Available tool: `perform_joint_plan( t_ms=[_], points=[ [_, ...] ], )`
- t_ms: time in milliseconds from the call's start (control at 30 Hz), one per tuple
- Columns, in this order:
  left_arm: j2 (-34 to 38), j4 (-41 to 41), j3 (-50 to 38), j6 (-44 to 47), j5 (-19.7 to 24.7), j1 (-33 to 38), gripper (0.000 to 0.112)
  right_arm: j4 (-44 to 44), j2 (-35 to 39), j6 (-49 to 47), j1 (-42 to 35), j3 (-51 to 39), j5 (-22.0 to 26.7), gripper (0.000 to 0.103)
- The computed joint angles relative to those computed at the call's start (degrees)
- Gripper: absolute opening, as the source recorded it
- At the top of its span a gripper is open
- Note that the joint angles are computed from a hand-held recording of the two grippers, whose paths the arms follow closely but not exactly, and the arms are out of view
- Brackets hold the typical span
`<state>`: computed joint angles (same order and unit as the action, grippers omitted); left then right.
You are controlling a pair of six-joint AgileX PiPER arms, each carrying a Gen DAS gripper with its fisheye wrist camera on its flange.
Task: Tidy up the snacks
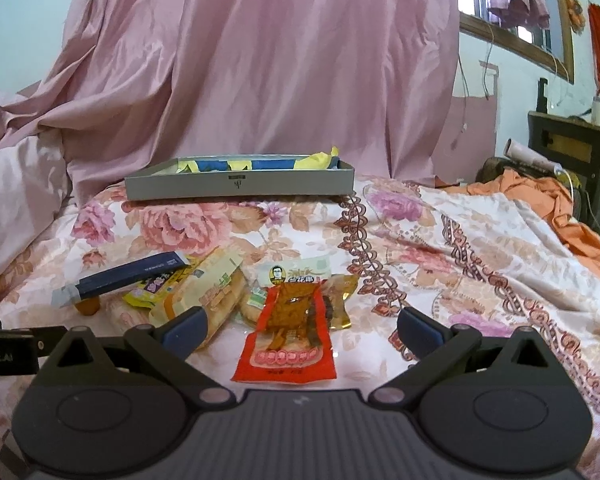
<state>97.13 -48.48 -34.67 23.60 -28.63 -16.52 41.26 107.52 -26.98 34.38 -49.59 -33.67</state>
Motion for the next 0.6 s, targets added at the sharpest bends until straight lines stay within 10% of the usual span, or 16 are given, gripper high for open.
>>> perform_joint_plan(
  t_ms=[600],
  points=[
    [5.18,-4.53,-15.3,15.32,12.32,2.34,0.102,-37.38,4.19,17.5,-13.09,-9.3,17.04,0.103]
  ],
)
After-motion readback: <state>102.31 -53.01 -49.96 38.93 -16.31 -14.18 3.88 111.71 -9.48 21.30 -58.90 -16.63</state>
